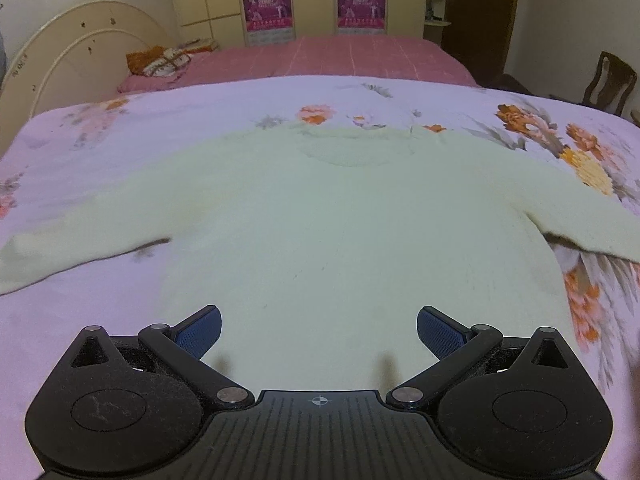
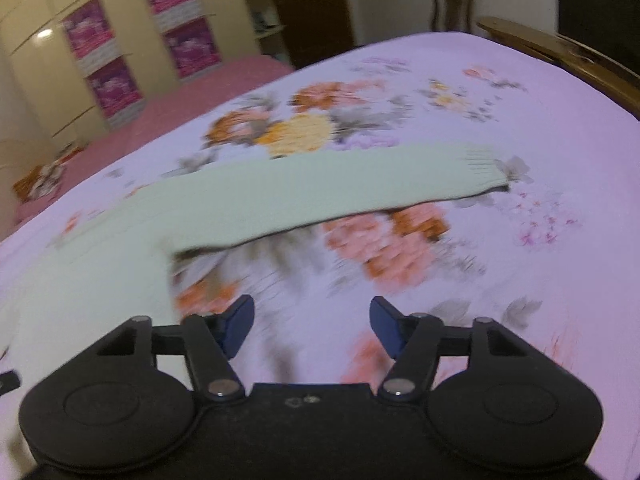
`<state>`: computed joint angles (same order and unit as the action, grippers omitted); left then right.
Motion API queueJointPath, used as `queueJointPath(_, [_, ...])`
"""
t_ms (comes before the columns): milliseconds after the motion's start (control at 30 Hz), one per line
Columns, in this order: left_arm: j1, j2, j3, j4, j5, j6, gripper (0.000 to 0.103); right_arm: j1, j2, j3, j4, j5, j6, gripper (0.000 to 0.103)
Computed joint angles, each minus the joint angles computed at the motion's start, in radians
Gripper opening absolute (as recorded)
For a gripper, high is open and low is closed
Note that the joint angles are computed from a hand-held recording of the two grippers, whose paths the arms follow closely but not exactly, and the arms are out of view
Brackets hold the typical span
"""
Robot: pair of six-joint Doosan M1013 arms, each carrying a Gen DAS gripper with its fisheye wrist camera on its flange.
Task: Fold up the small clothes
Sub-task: 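Grasp the sleeve cuff nearest the right tool with the right gripper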
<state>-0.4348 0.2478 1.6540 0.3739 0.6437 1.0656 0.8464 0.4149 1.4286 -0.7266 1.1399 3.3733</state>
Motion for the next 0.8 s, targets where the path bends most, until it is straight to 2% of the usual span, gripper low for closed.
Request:
queueJointPath(133, [-0.012,0.053,-0.046,0.038,0.007,-0.024,0.103,-0.054,-0.015,0.051,0.026,-0.035,0.05,0.054])
queueJointPath(267, [-0.013,0.097,-0.09,0.05,0.017,-0.032,0.103,-0.095,-0.026,0.092,0.045,-0.076,0.101,0.053])
queueJointPath(400, [-0.013,0.125,-0.113,0.071,0.015,-0.034,0.103,-0.121,-0.028,0.118,0.016,-0.094,0.162,0.052])
queueJointPath(567, [-0.002,0.143,-0.126,0.041,-0.007,-0.021,0.103,-0.148,-0.023,0.125,-0.037,-0.089,0.211,0.052])
queueJointPath(600, [0.003,0.143,-0.124,0.014,-0.021,0.003,0.103,-0.151,-0.019,0.123,-0.046,-0.079,0.211,0.046])
queueJointPath(633, [0.009,0.143,-0.123,-0.014,-0.032,0.029,0.103,-0.155,-0.014,0.12,-0.053,-0.067,0.207,0.035])
queueJointPath(733, [0.017,0.148,-0.127,-0.046,-0.032,0.066,0.103,-0.161,-0.021,0.135,-0.081,-0.076,0.234,0.012])
queueJointPath(800, [0.022,0.153,-0.137,-0.07,-0.019,0.09,0.102,-0.163,-0.026,0.144,-0.101,-0.093,0.247,0.006])
